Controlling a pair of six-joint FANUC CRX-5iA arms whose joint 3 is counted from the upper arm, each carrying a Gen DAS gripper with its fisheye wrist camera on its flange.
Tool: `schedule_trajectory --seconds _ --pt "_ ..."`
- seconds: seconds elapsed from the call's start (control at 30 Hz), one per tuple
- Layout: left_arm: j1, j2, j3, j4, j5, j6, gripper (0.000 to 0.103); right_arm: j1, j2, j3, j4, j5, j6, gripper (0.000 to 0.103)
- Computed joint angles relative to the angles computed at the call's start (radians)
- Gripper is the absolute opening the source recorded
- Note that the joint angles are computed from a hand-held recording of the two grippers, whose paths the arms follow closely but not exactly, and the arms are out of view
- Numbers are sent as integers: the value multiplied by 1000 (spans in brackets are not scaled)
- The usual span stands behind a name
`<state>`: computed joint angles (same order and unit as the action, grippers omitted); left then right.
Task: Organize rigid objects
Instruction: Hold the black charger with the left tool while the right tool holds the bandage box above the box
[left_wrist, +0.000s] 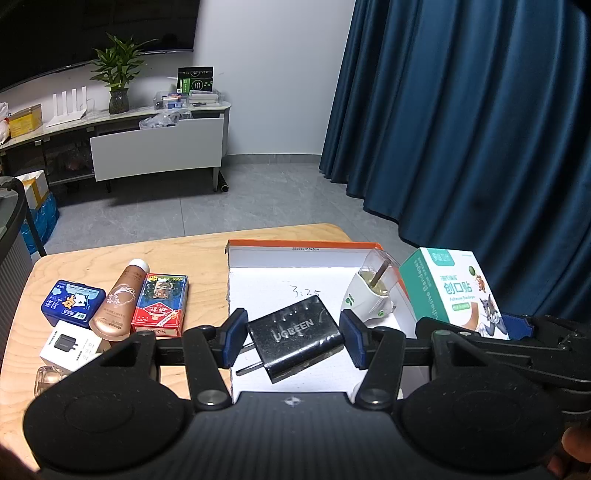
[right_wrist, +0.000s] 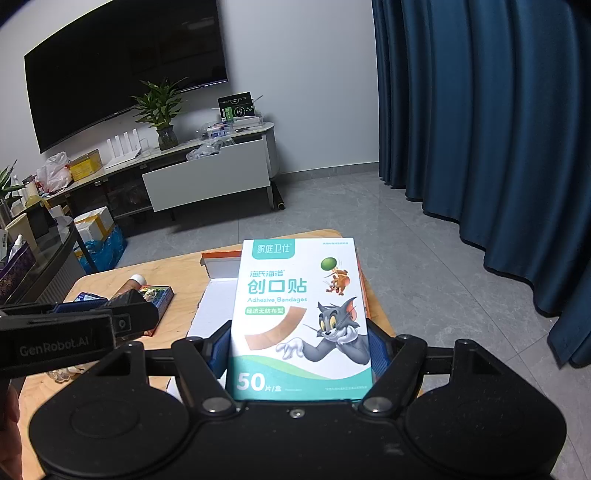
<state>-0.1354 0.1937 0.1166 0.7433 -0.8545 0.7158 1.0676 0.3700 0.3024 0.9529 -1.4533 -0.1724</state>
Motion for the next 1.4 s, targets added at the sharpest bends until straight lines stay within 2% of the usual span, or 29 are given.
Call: schedule_trajectory --seconds 1.4 --pt "-4 12 7 -12 -9 12 55 1 6 17 -16 -9 11 84"
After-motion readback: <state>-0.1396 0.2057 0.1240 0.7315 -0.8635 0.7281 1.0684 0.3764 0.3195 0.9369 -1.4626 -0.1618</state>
